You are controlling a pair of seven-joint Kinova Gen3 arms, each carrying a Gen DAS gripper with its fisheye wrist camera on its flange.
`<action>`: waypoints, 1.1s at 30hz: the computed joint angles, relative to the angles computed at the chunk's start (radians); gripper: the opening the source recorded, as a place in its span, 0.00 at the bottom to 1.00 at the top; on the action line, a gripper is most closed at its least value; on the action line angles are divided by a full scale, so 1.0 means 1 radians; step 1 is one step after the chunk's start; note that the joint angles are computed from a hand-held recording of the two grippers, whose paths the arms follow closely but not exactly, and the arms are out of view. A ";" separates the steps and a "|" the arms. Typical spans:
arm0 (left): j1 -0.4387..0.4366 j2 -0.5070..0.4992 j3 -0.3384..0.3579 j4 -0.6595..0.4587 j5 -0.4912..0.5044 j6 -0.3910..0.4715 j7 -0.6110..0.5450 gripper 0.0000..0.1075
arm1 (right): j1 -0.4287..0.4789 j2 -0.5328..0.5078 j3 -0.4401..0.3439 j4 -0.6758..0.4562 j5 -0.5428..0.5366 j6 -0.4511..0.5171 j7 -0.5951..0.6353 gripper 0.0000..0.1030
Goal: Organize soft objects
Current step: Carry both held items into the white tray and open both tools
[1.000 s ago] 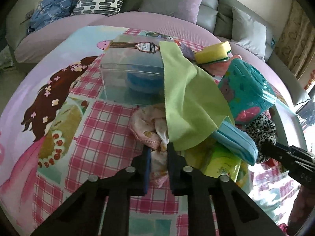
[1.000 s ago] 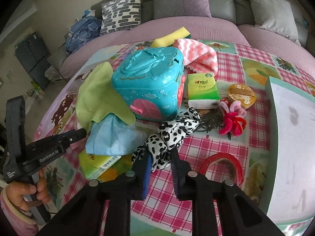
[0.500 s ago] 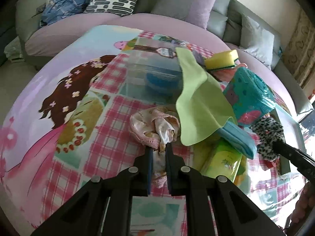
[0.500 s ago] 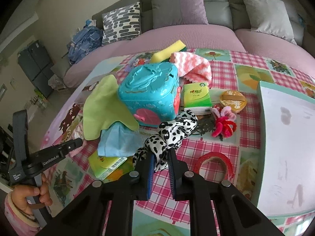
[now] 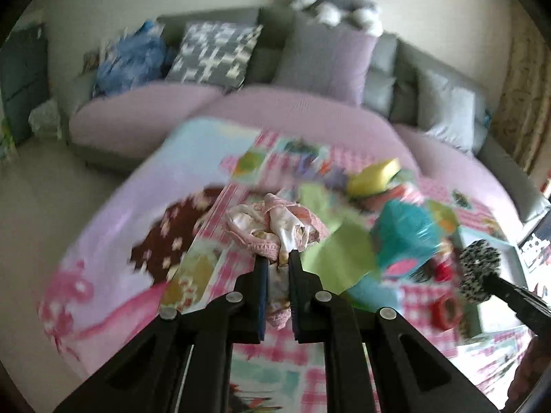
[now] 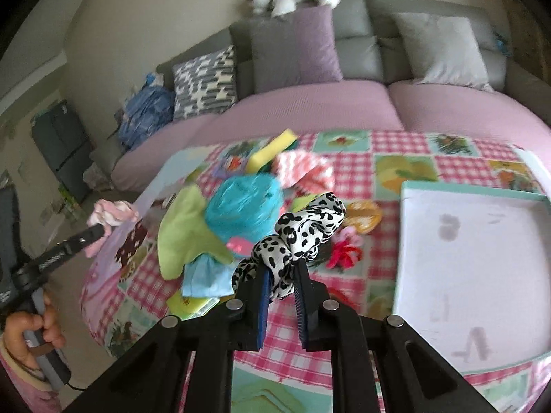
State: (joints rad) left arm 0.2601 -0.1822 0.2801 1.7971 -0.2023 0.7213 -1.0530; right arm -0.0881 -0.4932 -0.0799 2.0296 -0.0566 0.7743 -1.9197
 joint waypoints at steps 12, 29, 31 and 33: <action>0.209 0.210 0.065 -0.222 0.014 -0.042 -0.109 0.10 | 0.146 -0.089 0.104 0.013 0.084 0.075 -0.016 0.14; 0.596 0.619 -0.034 -0.703 -0.039 0.116 -0.206 0.10 | 0.297 -0.048 0.349 0.015 0.164 0.083 0.167 0.14; 0.621 0.648 -0.052 -0.729 -0.022 0.131 -0.219 0.10 | 0.302 -0.023 0.388 0.018 0.154 0.067 0.202 0.14; 0.645 0.672 -0.072 -0.746 -0.011 0.139 -0.225 0.10 | 0.307 0.011 0.422 0.025 0.138 0.050 0.235 0.14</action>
